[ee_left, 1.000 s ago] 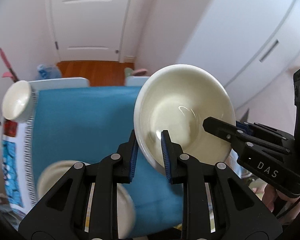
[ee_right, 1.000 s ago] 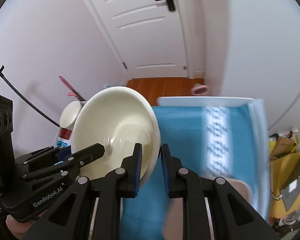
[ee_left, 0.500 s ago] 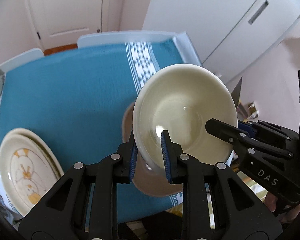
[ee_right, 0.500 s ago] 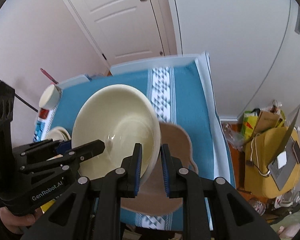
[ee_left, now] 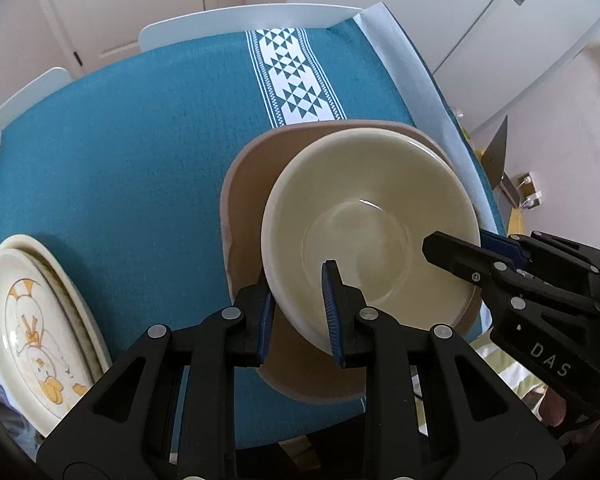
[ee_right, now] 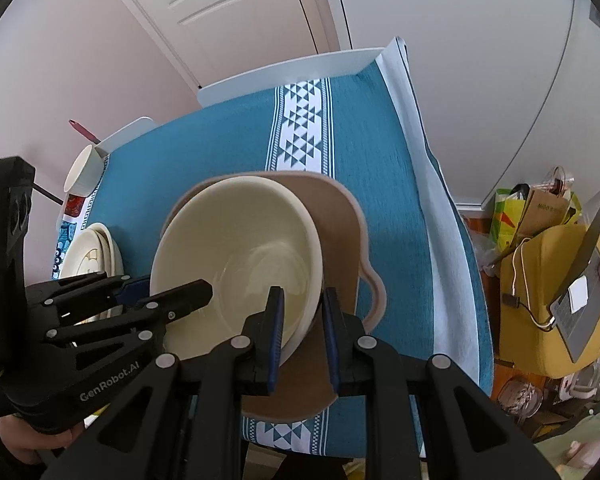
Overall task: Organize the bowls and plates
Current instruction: 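Lower the cream bowl into the basin and open both grippers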
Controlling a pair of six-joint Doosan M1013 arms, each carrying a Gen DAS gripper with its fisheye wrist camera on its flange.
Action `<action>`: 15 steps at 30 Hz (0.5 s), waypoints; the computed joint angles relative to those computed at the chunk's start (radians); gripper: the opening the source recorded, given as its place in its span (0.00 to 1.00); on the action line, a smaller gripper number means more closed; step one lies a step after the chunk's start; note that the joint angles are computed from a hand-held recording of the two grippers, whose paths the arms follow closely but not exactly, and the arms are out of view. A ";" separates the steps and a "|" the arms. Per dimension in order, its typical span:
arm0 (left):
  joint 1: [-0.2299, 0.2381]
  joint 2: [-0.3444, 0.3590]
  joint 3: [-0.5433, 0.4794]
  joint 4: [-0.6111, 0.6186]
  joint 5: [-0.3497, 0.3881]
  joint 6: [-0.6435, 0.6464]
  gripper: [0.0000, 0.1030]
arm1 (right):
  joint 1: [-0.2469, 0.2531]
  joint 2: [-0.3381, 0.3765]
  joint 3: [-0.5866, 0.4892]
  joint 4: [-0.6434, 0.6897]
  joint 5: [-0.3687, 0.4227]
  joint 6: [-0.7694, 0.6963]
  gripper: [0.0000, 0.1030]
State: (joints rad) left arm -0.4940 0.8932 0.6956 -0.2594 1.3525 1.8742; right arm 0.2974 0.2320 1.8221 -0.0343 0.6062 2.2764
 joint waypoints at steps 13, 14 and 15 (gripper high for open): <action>-0.008 0.006 -0.021 0.062 -0.005 0.019 0.20 | 0.006 0.006 -0.008 -0.029 0.015 -0.002 0.17; -0.008 0.005 -0.023 0.067 -0.007 0.022 0.20 | 0.007 0.007 -0.009 -0.035 0.018 0.004 0.17; -0.008 0.003 -0.023 0.072 -0.013 0.026 0.20 | 0.008 0.007 -0.010 -0.041 0.023 0.008 0.17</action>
